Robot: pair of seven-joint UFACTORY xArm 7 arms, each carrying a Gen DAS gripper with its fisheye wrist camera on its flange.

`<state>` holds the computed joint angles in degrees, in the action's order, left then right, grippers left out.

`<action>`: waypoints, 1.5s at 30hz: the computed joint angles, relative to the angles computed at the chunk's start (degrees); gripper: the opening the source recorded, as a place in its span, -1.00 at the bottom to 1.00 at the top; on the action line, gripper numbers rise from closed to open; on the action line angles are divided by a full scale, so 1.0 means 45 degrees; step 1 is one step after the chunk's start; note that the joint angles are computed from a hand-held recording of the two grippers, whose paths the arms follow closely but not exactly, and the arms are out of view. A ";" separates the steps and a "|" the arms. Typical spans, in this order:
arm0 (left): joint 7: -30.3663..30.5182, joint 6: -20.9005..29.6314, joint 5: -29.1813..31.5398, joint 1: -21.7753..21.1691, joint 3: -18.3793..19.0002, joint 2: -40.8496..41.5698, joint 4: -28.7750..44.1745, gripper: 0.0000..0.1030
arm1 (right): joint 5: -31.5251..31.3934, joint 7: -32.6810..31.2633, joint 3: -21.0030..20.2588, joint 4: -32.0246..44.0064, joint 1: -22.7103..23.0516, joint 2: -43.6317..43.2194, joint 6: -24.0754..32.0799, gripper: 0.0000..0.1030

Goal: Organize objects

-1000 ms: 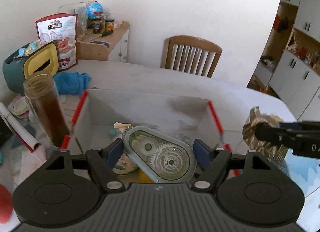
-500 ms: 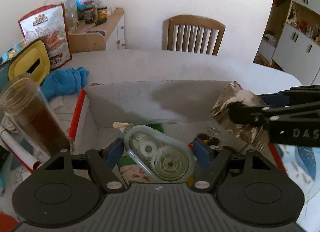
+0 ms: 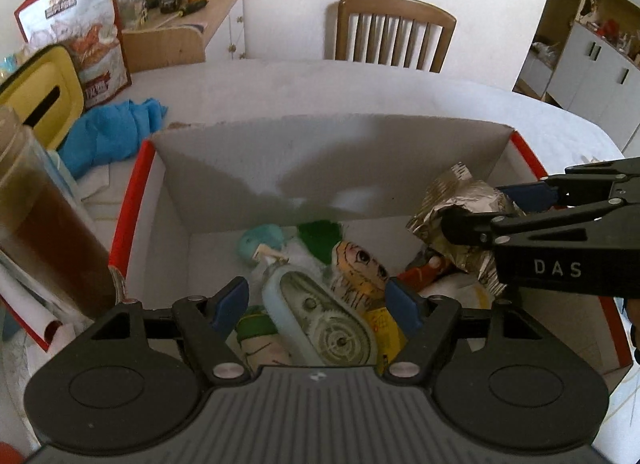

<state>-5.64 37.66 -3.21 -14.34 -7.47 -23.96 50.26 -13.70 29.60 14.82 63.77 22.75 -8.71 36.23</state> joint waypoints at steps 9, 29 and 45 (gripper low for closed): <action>0.0079 -0.0122 -0.0385 -0.0082 0.0143 -0.0071 -0.0052 0.47 | 0.0422 -0.0218 -0.0101 -0.0164 0.0011 -0.0255 -0.0103 0.13; -0.0698 -0.0286 -0.0491 -0.0235 -0.0137 -0.1938 -0.0367 0.47 | 0.1989 -0.1005 0.0064 -0.1888 -0.0034 -0.3379 -0.0578 0.22; -0.1597 -0.0145 0.0470 -0.0274 -0.0953 -0.3818 -0.0647 0.69 | 0.2838 -0.1346 0.0152 -0.3861 -0.0077 -0.6531 -0.1350 0.54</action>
<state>-12.83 37.01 -1.09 -15.57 -11.76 -41.15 47.35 -0.92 23.54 15.50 46.39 22.40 -38.10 30.15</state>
